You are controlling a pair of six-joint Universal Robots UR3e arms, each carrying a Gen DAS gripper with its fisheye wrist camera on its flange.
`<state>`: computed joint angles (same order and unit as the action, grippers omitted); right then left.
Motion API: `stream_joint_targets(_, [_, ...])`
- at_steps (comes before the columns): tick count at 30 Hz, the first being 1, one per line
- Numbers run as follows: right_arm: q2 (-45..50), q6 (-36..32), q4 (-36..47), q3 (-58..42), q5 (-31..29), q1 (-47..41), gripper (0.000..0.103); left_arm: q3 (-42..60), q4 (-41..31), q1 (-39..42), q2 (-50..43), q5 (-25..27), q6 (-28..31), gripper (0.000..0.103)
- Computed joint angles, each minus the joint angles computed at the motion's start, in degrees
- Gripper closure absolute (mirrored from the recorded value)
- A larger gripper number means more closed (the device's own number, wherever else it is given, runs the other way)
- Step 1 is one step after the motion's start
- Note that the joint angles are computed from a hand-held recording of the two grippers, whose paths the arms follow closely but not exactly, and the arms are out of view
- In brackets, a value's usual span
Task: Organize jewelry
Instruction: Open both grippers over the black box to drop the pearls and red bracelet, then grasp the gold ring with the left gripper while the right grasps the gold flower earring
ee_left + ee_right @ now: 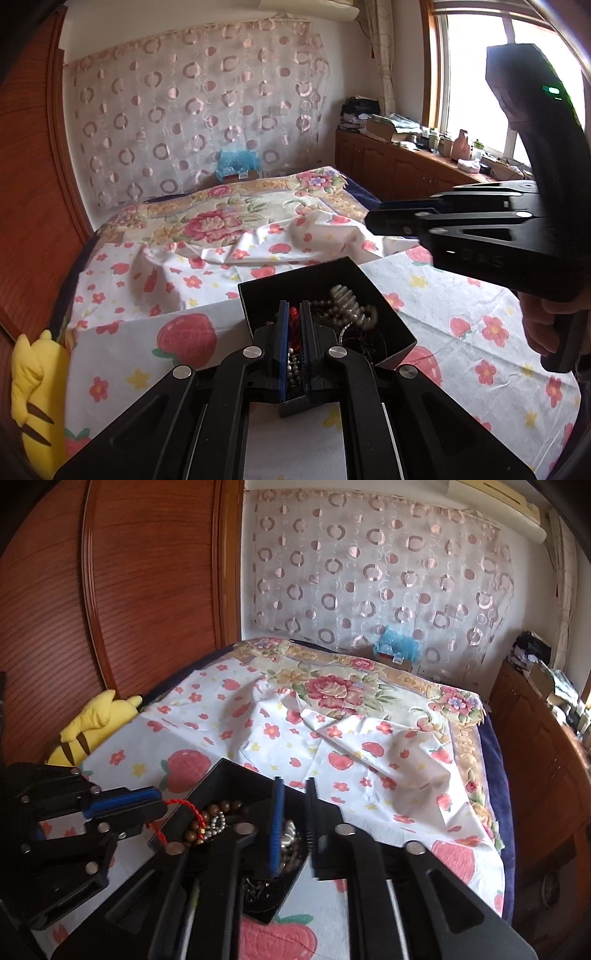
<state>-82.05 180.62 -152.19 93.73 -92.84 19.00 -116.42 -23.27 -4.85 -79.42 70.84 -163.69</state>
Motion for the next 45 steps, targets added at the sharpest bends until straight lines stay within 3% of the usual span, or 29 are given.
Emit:
stream_joint_targets(3, [-3.9,-0.5,-0.9,4.3,1.5,-0.8,0.079,-0.4,-0.2,-0.4,0.2,0.2,-0.4,0.089])
stream_joint_targets(5, [-6.5,-1.0,-1.5,7.3,1.5,-0.8,0.079,-2.0,0.2,-0.3,1.6,-0.1,0.2,0.068])
stream_joint_targets(6, [-8.3,-0.9,-2.3,9.9,1.8,-0.7,0.079,-2.9,0.3,0.0,2.5,-0.3,0.6,0.064])
stream_joint_targets(8, [-11.1,-1.0,-3.0,13.5,2.2,-0.4,0.079,-4.8,0.1,0.4,4.4,-0.5,1.2,0.044])
stream_joint_targets(10, [-14.1,-0.9,-4.1,17.8,2.8,0.0,0.079,-7.1,-0.2,1.0,6.7,-0.9,1.8,0.03])
stream_joint_targets(14, [-20.1,0.7,-6.4,26.8,2.8,1.3,0.075,-11.3,-1.6,2.3,11.1,-1.8,2.9,0.014])
stream_joint_targets(16, [-23.0,1.3,-7.5,31.2,3.0,2.0,0.068,-13.1,-2.8,2.6,13.2,-1.7,3.6,0.012])
stream_joint_targets(24, [-27.7,3.2,-8.2,41.2,1.8,6.3,0.068,-21.7,-13.3,7.8,25.6,-5.9,11.9,0.011])
stream_joint_targets(36, [-22.6,5.8,-9.7,43.3,-1.2,13.6,0.068,-25.3,-30.2,12.6,37.0,-9.3,20.2,0.011])
stream_joint_targets(40, [-20.3,5.8,-9.6,42.1,-3.0,15.1,0.077,-25.3,-32.5,13.0,38.3,-10.4,20.8,0.011])
stream_joint_targets(45, [-19.4,5.0,-9.0,41.2,-3.6,15.0,0.088,-25.2,-33.4,11.5,38.5,-10.9,21.2,0.033])
